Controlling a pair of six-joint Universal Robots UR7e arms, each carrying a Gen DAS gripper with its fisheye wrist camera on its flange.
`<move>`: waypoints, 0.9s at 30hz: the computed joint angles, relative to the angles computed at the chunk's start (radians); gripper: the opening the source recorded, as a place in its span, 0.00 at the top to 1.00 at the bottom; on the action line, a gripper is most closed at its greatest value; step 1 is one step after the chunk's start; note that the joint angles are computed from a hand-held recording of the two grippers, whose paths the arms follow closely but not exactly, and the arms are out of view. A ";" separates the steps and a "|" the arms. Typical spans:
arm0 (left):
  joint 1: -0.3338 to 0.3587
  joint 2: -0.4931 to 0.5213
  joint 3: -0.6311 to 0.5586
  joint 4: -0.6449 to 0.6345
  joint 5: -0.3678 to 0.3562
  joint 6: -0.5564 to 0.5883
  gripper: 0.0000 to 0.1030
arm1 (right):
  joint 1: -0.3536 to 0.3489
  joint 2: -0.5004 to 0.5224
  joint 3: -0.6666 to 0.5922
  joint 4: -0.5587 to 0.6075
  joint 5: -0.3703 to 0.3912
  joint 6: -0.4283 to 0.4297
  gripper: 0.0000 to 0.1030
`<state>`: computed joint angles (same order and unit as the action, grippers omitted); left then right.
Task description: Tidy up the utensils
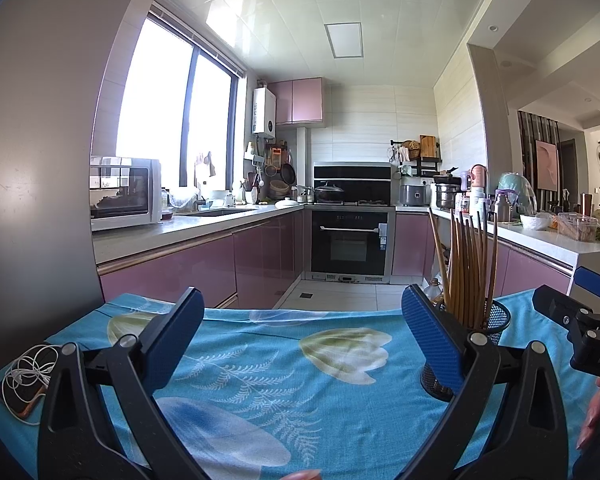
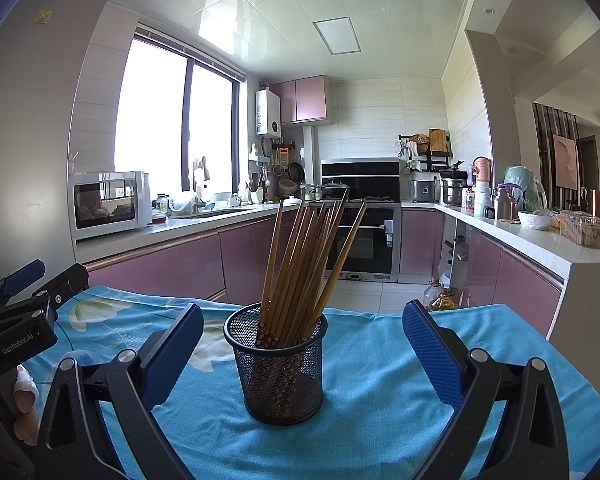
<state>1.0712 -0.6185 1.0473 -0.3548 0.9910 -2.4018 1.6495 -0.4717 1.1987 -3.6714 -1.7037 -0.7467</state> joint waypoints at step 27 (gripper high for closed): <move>0.004 -0.006 0.013 -0.003 -0.003 0.004 0.05 | -0.001 -0.003 0.003 0.006 -0.007 0.011 0.06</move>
